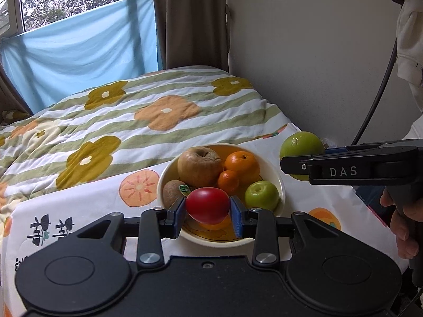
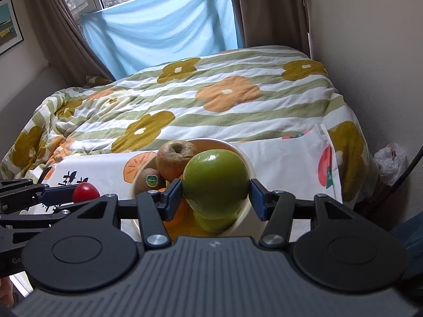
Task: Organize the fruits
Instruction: 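Carry the tomato with the left tool into the bowl and release while the right tool carries the green apple, then lower the green apple into the bowl and open the right tool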
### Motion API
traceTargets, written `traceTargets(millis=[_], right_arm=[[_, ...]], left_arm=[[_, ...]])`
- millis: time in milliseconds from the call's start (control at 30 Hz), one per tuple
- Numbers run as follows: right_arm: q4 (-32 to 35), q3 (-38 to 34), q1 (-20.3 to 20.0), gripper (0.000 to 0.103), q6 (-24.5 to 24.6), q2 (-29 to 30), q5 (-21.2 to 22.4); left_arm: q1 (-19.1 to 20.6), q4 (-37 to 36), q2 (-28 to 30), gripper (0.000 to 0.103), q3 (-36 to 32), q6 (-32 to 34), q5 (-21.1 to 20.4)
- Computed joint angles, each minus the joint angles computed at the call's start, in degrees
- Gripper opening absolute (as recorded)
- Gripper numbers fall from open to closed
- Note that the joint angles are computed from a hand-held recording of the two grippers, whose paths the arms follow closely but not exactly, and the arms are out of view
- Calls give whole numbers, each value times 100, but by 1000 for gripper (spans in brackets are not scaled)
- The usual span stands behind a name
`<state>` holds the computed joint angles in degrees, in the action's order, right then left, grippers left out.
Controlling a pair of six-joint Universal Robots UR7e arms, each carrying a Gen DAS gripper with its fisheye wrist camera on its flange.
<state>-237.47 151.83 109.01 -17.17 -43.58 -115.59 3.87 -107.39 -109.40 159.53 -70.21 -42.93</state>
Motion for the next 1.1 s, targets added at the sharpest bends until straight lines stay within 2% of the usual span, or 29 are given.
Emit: traceTargets(millis=[133,267,400,500,567,600,633,667,700,733,1100], right_arm=[[-5,76,-482,69,-416,-75,306],[-1,125,-908,69,-785,-125,601],[109,111,-1193,69,-1033,-187,828],[222,79,-1313,69,-1181,-237,929],[315,54,-1384,69,-1240,-281,1001],[357,42,-1409,69,-1249,-301,1028],[420,13,-1420,69,-1239,-315,1046],[481,-1,-1432,69,-1236,-347,1063],[518,-13,-1445,69,-1241,-362,1081],[574,-34,-1451,69,-1241,-386,1091],[1100,-389,-1398,69,-1194,-358,1180]], left_arm=[[419,-1651,1390,40,59,399,61],[812,-2803,2527,40,7,626,120],[1132,-3502,3374,40,-95,789,114],[1309,-3810,3751,40,-177,847,53],[1343,-3753,3862,40,-248,776,30],[1341,-3662,3874,47,-283,712,36],[1308,-3578,3845,64,-294,641,50],[1237,-3520,3782,74,-271,564,81],[1150,-3388,3700,88,-254,447,135],[1059,-3205,3594,91,-244,333,194],[907,-1368,2441,91,-279,-728,263]])
